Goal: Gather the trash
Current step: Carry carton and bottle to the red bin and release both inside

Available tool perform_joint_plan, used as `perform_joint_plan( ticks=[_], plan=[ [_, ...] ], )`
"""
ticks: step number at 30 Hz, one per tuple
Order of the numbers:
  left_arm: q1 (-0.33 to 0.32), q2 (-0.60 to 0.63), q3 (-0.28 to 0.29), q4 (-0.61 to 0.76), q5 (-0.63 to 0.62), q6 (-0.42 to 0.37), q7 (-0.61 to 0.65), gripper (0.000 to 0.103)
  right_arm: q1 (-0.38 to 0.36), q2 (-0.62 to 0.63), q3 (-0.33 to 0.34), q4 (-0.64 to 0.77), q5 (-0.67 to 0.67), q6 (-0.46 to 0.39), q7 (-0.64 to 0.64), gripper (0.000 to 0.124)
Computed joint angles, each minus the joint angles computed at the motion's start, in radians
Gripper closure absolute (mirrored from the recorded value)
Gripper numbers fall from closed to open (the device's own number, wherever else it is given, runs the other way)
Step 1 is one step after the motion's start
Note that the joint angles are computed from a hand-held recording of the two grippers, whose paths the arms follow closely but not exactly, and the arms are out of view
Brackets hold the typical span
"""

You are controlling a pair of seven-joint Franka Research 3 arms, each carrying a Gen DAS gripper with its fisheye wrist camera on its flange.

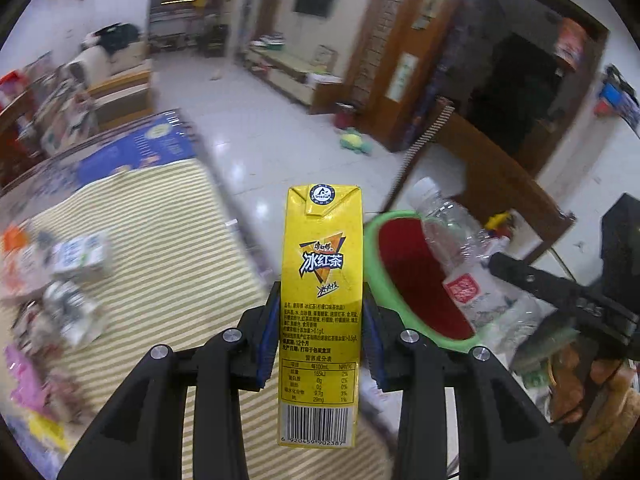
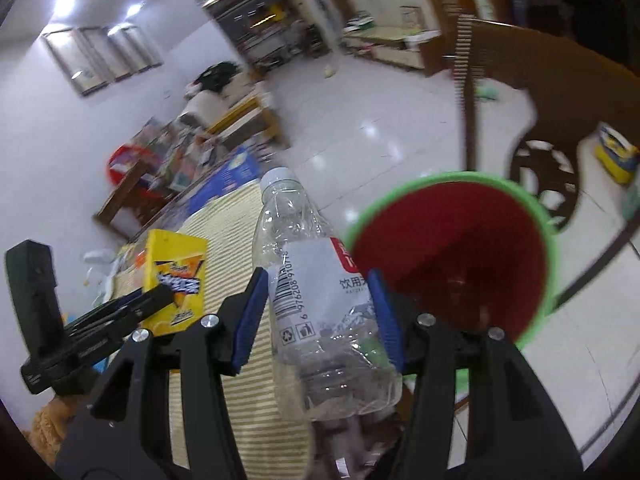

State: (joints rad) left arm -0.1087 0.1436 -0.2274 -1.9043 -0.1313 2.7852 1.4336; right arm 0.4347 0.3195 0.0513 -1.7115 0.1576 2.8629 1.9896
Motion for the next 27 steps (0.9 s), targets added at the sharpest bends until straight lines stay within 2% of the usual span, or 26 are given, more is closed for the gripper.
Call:
perform_joint_plan(
  ticks=[6, 12, 13, 14, 15, 18, 22, 27],
  plan=[
    [-0.046, 0.18, -0.052, 0.226, 0.013, -0.07, 0.027, 0.068, -0.002, -0.028, -0.074, -0.062, -0.066, 0.013, 0.125, 0.073],
    [-0.105, 0.366, -0.059, 0.483, 0.083, -0.18, -0.011, 0.068, 0.0, -0.032, -0.124, -0.075, -0.189, -0.01, 0.227, 0.073],
    [-0.108, 0.378, -0.059, 0.501, 0.091, -0.186, -0.012, 0.061, 0.007, -0.031, -0.138, -0.072, -0.222, -0.017, 0.253, 0.072],
    [-0.118, 0.393, -0.053, 0.524, 0.105, -0.197, -0.02, 0.049, 0.013, -0.033, -0.149, -0.07, -0.254, -0.018, 0.282, 0.069],
    [-0.127, 0.4, -0.045, 0.532, 0.121, -0.195, -0.035, 0.029, 0.017, -0.04, -0.155, -0.078, -0.28, -0.011, 0.308, 0.067],
    [-0.116, 0.369, -0.046, 0.485, 0.129, -0.139, -0.055, 0.028, 0.016, -0.049, -0.157, -0.075, -0.339, -0.004, 0.346, 0.065],
    [-0.1, 0.282, -0.019, 0.374, 0.158, -0.072, -0.119, 0.028, 0.016, -0.047, -0.138, -0.046, -0.388, -0.012, 0.36, 0.061],
    [-0.086, 0.135, 0.049, 0.182, 0.244, 0.0, -0.259, 0.028, 0.024, 0.0, -0.088, 0.044, -0.376, -0.028, 0.278, 0.056]
  ],
)
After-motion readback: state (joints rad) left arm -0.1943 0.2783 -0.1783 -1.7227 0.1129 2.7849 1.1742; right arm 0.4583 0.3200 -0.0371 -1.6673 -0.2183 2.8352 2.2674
